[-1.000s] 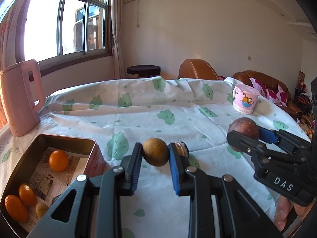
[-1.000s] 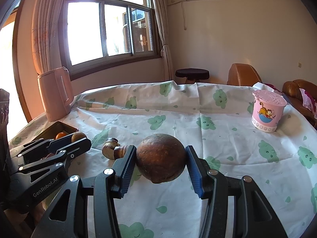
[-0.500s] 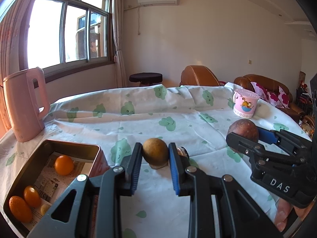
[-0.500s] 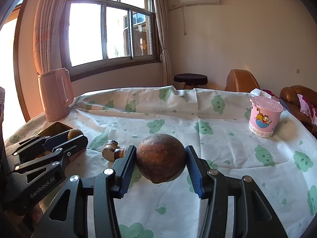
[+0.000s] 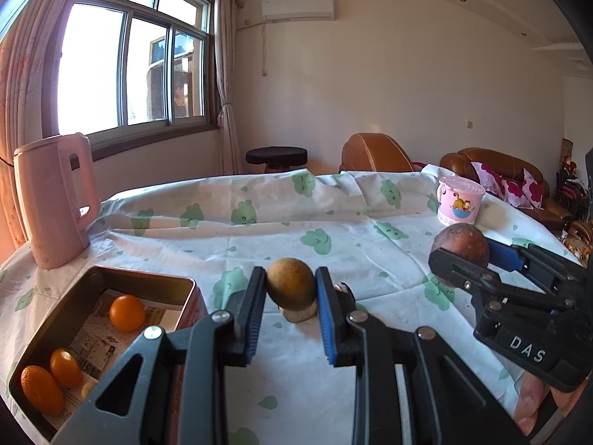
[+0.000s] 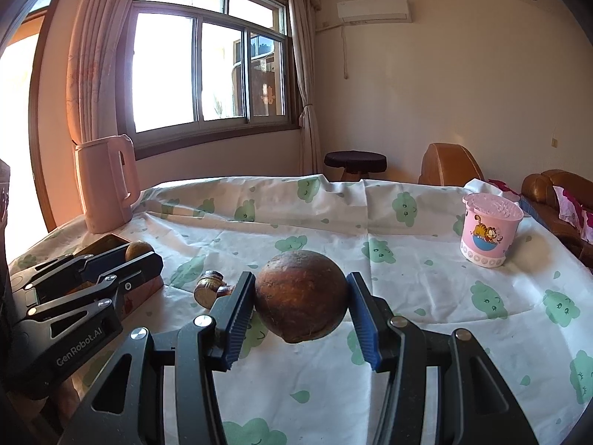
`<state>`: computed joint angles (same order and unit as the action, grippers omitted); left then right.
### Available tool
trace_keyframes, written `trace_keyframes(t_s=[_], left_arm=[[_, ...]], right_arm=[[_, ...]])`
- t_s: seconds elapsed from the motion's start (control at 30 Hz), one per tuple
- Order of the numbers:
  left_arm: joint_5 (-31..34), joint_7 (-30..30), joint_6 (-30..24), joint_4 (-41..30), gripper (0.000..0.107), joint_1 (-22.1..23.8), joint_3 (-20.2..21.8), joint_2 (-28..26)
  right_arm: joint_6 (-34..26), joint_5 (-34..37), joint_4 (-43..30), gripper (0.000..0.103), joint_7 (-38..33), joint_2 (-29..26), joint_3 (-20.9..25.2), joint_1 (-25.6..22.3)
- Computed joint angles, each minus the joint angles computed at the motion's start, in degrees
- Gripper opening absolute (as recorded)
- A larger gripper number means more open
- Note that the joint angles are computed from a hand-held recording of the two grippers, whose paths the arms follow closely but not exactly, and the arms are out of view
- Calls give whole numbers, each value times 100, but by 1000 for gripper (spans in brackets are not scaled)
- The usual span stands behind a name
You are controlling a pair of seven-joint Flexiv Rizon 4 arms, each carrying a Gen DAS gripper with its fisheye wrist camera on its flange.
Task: Organize fruits
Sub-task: 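Lift the dark fruit with the right gripper while the left gripper holds the yellow-green fruit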
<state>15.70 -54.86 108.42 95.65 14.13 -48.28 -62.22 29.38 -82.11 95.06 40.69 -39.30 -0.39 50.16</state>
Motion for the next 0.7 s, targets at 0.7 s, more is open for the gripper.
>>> trace_keyframes(t_s=[0.7], left_arm=[[470, -386, 319, 4, 28, 110, -12, -65]], right_arm=[[-359, -9, -162, 52, -294, -100, -11, 148]])
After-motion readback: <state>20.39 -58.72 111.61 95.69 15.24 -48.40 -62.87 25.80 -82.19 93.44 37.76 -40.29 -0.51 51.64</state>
